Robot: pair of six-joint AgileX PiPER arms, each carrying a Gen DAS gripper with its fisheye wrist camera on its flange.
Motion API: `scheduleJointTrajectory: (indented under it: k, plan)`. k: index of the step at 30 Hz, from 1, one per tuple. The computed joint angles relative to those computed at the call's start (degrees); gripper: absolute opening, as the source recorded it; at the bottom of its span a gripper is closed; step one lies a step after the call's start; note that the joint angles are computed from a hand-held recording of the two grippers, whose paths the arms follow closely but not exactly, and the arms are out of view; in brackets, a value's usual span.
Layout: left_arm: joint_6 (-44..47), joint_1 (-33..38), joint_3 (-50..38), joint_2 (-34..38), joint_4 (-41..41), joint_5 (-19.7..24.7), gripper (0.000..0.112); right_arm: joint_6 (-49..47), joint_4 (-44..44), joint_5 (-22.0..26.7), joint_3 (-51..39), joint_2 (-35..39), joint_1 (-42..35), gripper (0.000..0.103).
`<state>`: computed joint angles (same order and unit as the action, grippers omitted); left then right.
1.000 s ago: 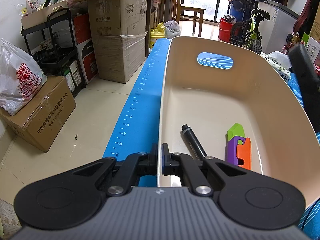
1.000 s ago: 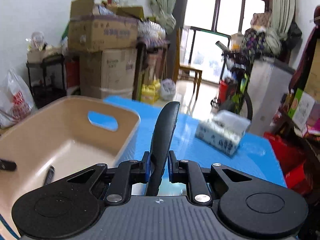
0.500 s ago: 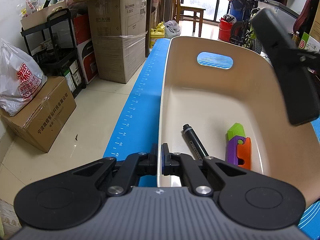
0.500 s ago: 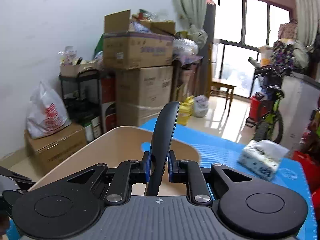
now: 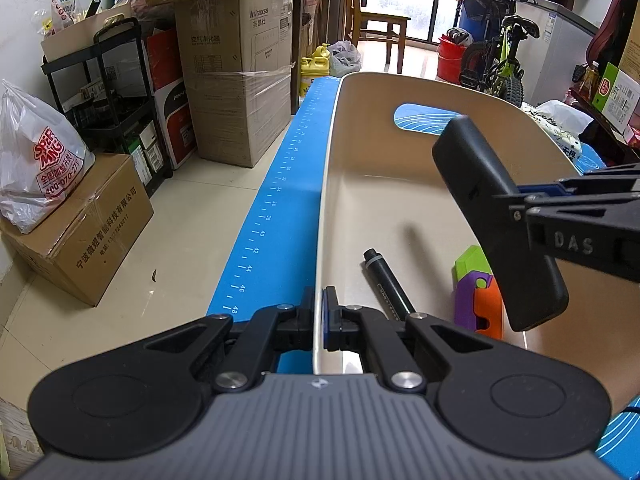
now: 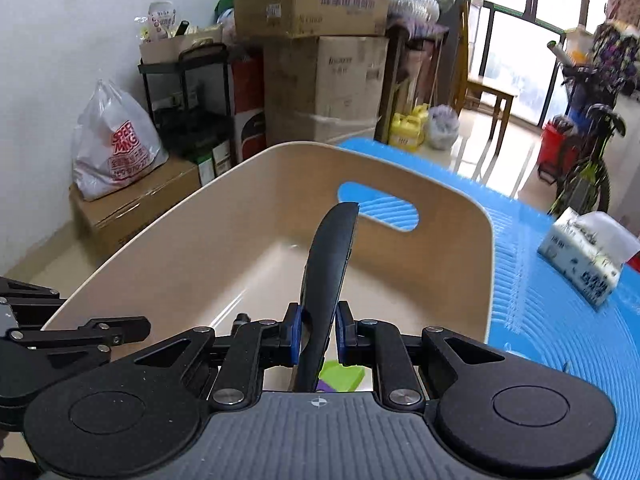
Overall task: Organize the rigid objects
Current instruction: 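Lift the black remote, carry it over the beige bin and release it, then move the right gripper back to the mat and grasp the green round tin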
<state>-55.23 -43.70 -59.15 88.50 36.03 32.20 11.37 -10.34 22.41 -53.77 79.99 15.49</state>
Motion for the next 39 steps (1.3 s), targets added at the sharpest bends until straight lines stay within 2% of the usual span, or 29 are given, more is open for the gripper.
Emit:
scheduleJointTrajectory:
  k: [2,8,12,13,14,17,19,25,30,34,36,39]
  plan:
    - [0.0,0.0,0.0,0.0,0.0,0.0,0.004,1.0,-1.9,2.9,-1.7,1.4,0.8,0.025]
    - [0.2,0.1,-0.1,0.0,-0.1,0.1,0.004,-10.2,7.9,10.8,-6.5,5.5,-0.6,0.025]
    - [0.3,0.1,0.0,0.0,-0.1,0.0,0.004,-10.7,8.3,12.4,-7.5,6.4,-0.5,0.025]
    - [0.6,0.4,0.0,-0.1,-0.4,-0.1,0.004,-9.6,7.1,12.3,-7.4,6.3,0.0,0.029]
    - [0.8,0.4,0.0,-0.2,-0.5,-0.1,0.004,-9.1,6.6,12.0,-7.1,6.0,0.3,0.033]
    - [0.9,0.5,0.0,-0.1,-0.6,-0.1,0.004,-6.5,3.8,9.6,-5.3,4.4,1.3,0.056]
    - [1.0,0.5,0.0,-0.2,-0.6,0.0,0.004,-4.8,2.0,8.0,-4.1,2.8,1.2,0.064]
    - [0.9,0.5,-0.1,-0.1,-0.5,0.1,0.004,-2.0,-1.1,2.5,1.7,-4.9,-0.3,0.076]
    - [0.9,0.4,-0.1,-0.1,-0.5,0.0,0.004,-2.3,-0.4,-0.6,5.8,-12.8,-4.5,0.082]
    - [0.9,0.5,-0.1,-0.1,-0.5,0.0,0.004,-5.9,3.0,-1.6,8.6,-18.2,-9.2,0.097]
    - [0.8,0.4,-0.2,0.0,-0.4,0.1,0.004,-6.8,3.2,-2.0,10.2,-20.4,-11.2,0.097]
    - [0.8,0.4,-0.2,-0.1,-0.4,0.1,0.004,-14.4,10.5,-1.9,12.5,-22.2,-16.4,0.097]
